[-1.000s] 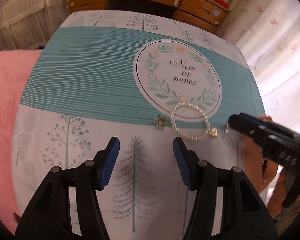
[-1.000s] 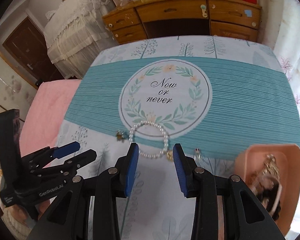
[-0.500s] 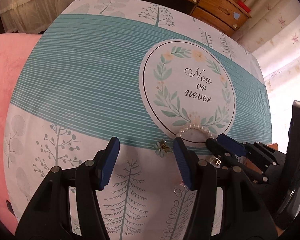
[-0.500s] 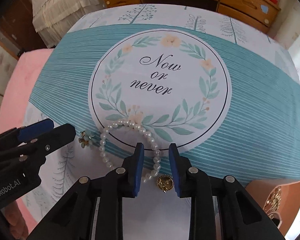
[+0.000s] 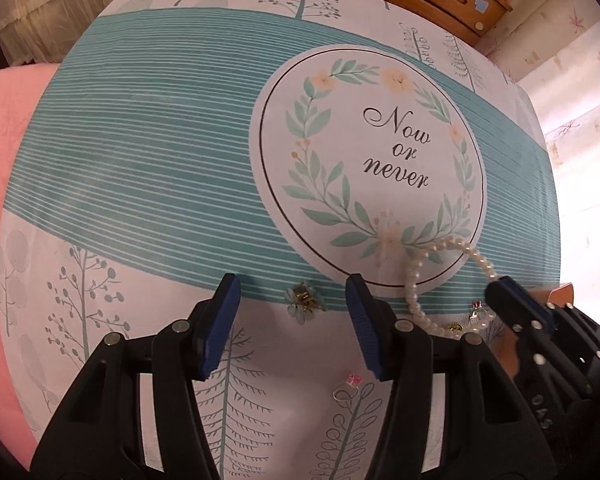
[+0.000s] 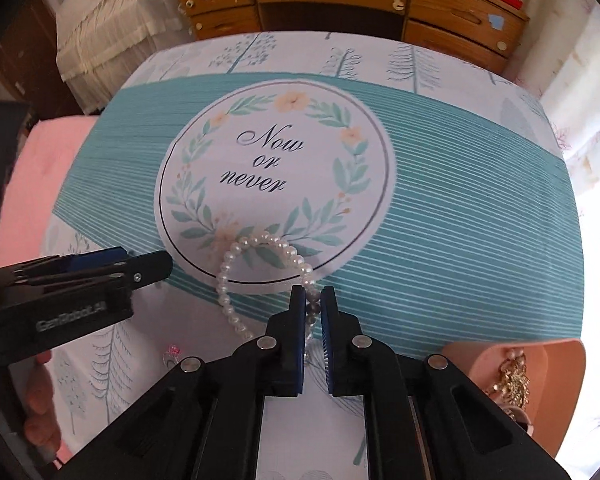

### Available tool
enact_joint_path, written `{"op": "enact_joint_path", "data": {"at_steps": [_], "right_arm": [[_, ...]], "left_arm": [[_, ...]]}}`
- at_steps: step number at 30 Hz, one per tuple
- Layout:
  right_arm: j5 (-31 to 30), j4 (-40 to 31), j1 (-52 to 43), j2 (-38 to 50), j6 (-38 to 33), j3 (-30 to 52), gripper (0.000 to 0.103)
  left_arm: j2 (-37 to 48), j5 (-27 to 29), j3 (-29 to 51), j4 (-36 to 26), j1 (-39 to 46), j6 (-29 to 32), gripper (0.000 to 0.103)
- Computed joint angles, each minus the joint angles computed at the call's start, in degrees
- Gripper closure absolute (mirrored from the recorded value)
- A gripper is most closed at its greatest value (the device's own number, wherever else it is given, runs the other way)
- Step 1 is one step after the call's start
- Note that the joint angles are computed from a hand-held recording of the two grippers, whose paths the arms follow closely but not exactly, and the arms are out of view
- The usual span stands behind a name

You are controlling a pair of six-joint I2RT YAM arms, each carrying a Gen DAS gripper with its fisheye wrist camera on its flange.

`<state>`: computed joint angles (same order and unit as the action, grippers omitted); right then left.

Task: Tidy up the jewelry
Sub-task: 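Grasp the small brooch with the left tool while the right lifts the pearl bracelet, then lower the brooch and pearl bracelet into the pink tray and open both tools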

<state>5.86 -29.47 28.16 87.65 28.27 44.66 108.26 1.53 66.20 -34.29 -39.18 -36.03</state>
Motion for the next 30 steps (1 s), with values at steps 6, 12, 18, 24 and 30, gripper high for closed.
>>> {"op": "enact_joint_path", "data": {"at_steps": [6, 12, 18, 24, 30], "right_arm": [[-0.6, -2.8, -0.7, -9.5, 1.9, -2.5, 0.096], [-0.7, -7.8, -0.7, -20.7, 3.9, -3.9, 0.096], [1.1, -16.7, 0.4, -33.7, 5.9, -2.4, 0.096], [6.7, -31.1, 3.6, -46.8, 8.3, 3.9, 0.096], [16.7, -49.1, 13.3, -56.6, 17.3, 11.4, 0.096]], "left_arm": [[1.9, -2.9, 3.2, -3.5, -2.6, 1.4, 0.084], [-0.3, -4.8, 3.2, -4.9, -4.7, 1.4, 0.089], [-4.1, -5.7, 5.2, -7.9, -8.1, 1.9, 0.089], [-7.3, -6.5, 10.1, -11.0, -14.3, 2.7, 0.089], [-5.0, -6.8, 19.5, -13.9, -22.2, 2.9, 0.089]]}}
